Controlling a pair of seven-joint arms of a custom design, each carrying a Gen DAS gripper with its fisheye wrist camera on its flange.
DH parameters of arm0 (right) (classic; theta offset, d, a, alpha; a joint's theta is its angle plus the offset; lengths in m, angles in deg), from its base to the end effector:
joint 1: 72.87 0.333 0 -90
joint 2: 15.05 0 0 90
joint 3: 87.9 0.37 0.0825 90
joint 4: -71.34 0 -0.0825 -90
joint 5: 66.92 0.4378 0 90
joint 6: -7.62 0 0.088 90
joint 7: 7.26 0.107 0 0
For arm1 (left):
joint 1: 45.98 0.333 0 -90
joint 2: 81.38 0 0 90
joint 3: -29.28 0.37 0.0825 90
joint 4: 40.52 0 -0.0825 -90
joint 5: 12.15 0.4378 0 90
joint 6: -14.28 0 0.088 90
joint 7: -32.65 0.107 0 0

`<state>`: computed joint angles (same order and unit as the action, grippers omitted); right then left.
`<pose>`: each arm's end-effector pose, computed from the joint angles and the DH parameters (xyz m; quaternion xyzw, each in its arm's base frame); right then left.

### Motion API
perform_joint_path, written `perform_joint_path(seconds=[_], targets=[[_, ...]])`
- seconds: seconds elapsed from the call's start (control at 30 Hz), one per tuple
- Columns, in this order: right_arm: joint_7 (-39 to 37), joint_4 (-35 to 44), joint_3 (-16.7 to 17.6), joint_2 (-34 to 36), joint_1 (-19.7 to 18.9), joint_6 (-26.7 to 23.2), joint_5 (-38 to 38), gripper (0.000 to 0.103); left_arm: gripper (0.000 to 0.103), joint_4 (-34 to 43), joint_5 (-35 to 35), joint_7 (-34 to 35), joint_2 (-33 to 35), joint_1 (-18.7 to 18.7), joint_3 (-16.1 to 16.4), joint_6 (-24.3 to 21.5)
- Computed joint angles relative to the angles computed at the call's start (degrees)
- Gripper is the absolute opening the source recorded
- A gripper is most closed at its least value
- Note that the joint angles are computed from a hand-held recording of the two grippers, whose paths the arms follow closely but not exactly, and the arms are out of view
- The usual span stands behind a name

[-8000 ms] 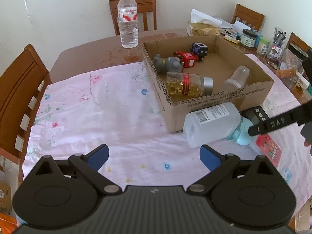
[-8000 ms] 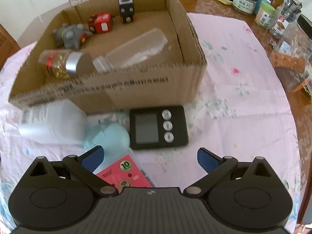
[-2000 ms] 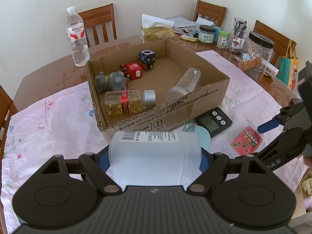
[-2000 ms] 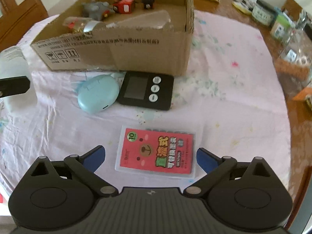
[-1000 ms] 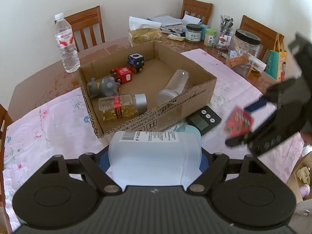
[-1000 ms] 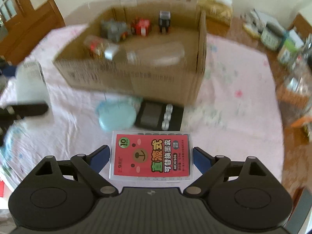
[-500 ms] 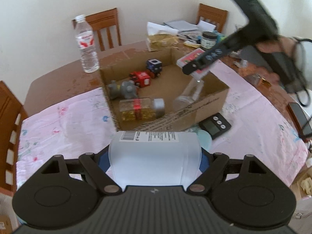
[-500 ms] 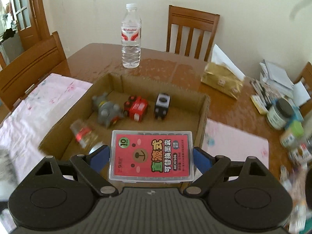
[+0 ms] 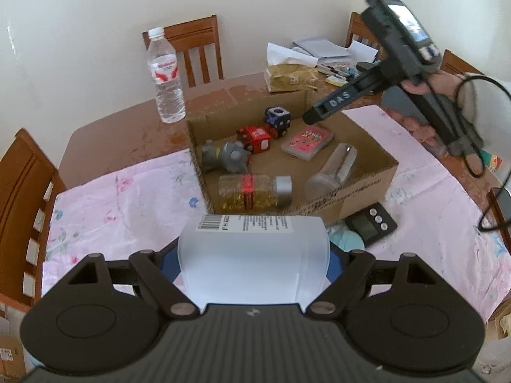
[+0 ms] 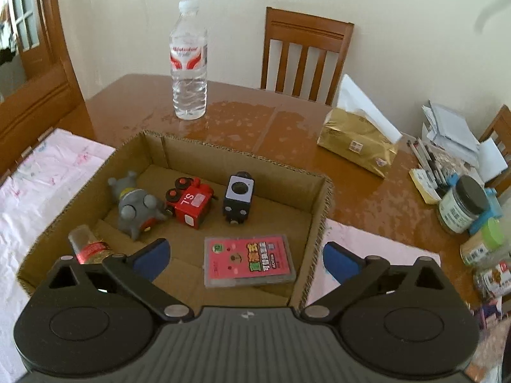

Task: Organize rigid objects
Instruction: 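Drop the pink card into the box with the right tool while the left tool drops the white bottle in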

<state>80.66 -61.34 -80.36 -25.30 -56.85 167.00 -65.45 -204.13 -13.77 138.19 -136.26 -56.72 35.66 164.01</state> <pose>0.5163 0.2272 0.5131 -0.7991 0.5114 -0.1808 0.2595 0.3229 -0.0216 0.5261 -0.5398 0.7646 -0.2678 0.2287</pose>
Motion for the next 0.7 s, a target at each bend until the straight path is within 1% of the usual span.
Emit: perform_joint_path(seconds=[0.13,0.3,0.43,0.5,0.57,0.63,0.7], targets=[[-0.3,-3.0,-0.7,-4.9,0.0,-1.2,2.5,0.103,0.083,2.4,-0.5,2.0,4.4,-2.5,0.5,2.9],[3.3,-8.8,0.1,-13.0,-2.1,-1.5,3.5,0.103,0.083,6.4,-2.3,4.8,12.2,-6.1,1.5,8.1],[8.6,-14.5,3.0,-20.4,-5.7,-1.8,1.9,0.103,0.083,9.8,-4.5,7.4,19.4,-9.1,2.5,12.4],[11.1,-17.1,4.0,-24.1,-7.0,-2.7,1.5,0.103,0.083,11.9,-6.6,9.0,23.7,-11.1,3.7,14.1],[13.1,-18.7,4.5,-26.6,-7.5,-4.4,1.5,0.103,0.083,13.3,-7.3,9.5,27.3,-10.8,2.6,16.3],[14.9,-20.3,4.9,-29.0,-8.0,-6.0,1.3,0.103,0.083,14.3,-7.3,9.0,30.5,-9.7,1.1,18.5],[16.5,-21.5,5.0,-31.0,-8.3,-7.9,1.3,0.103,0.083,15.4,-7.9,9.4,32.7,-9.7,1.0,19.2]])
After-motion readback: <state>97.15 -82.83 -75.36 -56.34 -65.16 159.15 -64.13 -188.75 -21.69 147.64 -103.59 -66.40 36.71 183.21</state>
